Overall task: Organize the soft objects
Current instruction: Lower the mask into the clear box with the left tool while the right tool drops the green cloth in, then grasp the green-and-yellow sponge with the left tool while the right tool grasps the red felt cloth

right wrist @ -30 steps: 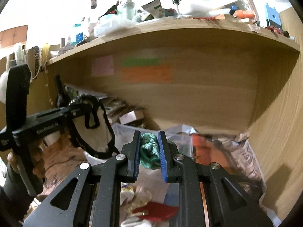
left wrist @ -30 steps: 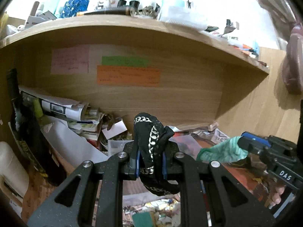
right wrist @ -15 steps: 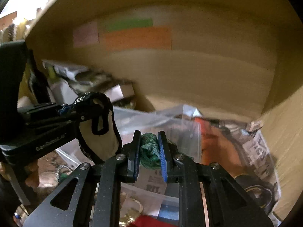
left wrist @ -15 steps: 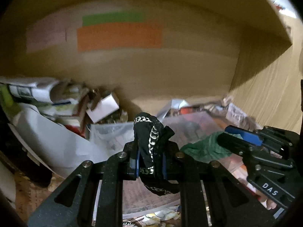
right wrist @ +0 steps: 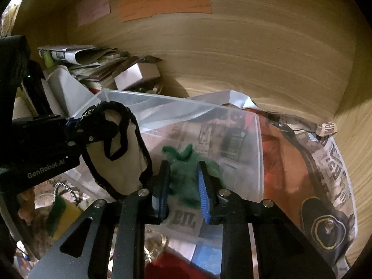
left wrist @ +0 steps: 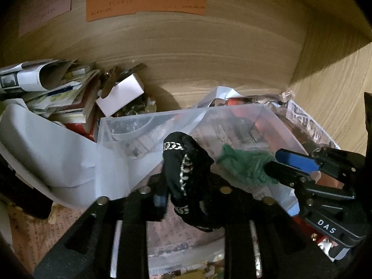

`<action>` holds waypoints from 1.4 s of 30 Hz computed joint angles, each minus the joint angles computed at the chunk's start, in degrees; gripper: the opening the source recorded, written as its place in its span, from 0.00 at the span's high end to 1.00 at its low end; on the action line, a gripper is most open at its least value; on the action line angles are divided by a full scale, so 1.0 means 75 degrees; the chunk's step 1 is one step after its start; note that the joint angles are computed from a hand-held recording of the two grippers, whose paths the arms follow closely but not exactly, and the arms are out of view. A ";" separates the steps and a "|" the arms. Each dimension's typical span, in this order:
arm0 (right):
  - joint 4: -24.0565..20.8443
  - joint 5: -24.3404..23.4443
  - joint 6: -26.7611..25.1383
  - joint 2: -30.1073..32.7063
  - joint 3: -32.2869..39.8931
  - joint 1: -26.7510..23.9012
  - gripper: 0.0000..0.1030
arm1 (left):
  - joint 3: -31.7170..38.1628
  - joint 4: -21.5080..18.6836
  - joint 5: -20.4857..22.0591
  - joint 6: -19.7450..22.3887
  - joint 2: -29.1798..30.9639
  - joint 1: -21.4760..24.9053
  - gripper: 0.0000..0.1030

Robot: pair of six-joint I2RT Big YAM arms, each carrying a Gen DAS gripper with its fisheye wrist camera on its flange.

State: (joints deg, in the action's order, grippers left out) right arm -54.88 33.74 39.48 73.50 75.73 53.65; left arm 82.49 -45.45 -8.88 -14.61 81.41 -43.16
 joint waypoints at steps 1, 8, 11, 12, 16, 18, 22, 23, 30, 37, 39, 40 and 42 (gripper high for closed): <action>-0.0031 0.0014 -0.0001 -0.0005 0.0009 0.0020 0.78 | -0.0035 -0.0006 -0.0037 -0.0014 -0.0038 -0.0012 0.65; 0.0131 0.0671 0.0061 -0.0242 -0.0038 0.0424 0.48 | -0.0328 0.0160 -0.0376 0.0091 -0.0475 -0.0124 0.48; 0.0200 0.1065 0.0139 -0.0373 -0.0037 0.0655 0.39 | -0.0509 0.0334 -0.0627 0.0104 -0.0788 -0.0216 0.38; 0.0209 0.1229 0.0159 -0.0412 -0.0035 0.0745 0.35 | -0.0555 0.0389 -0.0687 0.0114 -0.0889 -0.0241 0.36; 0.0254 0.1767 0.0157 -0.0532 -0.0047 0.1085 0.29 | -0.0778 0.0620 -0.1001 0.0236 -0.1309 -0.0373 0.30; 0.0267 0.1956 0.0185 -0.0594 -0.0065 0.1238 0.27 | -0.0899 0.0739 -0.1141 0.0312 -0.1518 -0.0441 0.22; 0.0198 0.2374 0.0385 -0.0698 -0.0138 0.1556 0.19 | -0.1258 0.0990 -0.1469 0.0378 -0.1984 -0.0608 0.11; 0.0184 0.2440 0.0427 -0.0725 -0.0169 0.1617 0.18 | -0.1342 0.1012 -0.1530 0.0393 -0.2088 -0.0652 0.08; -0.0399 0.2474 0.1220 -0.0825 -0.0437 0.1922 0.18 | -0.1825 0.0777 -0.1660 0.0293 -0.2511 -0.0825 0.03; -0.0836 0.2042 0.2112 -0.0844 -0.0789 0.2017 0.18 | -0.2336 0.0308 -0.1285 -0.0135 -0.2537 -0.0799 0.03; -0.0768 0.1719 0.2206 -0.0861 -0.0917 0.1968 0.18 | -0.2479 0.0254 -0.1201 -0.0255 -0.2520 -0.0803 0.04; -0.0768 0.1588 0.2254 -0.0842 -0.0961 0.1948 0.18 | -0.2547 0.0233 -0.1144 -0.0309 -0.2514 -0.0799 0.04; -0.0766 0.1329 0.2306 -0.0789 -0.1030 0.1884 0.18 | -0.2685 0.0224 -0.1050 -0.0431 -0.2497 -0.0807 0.04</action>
State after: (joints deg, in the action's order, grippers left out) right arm -60.63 43.70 56.77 67.58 68.01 67.78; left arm 62.36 -43.77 -16.75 -17.84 62.68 -49.21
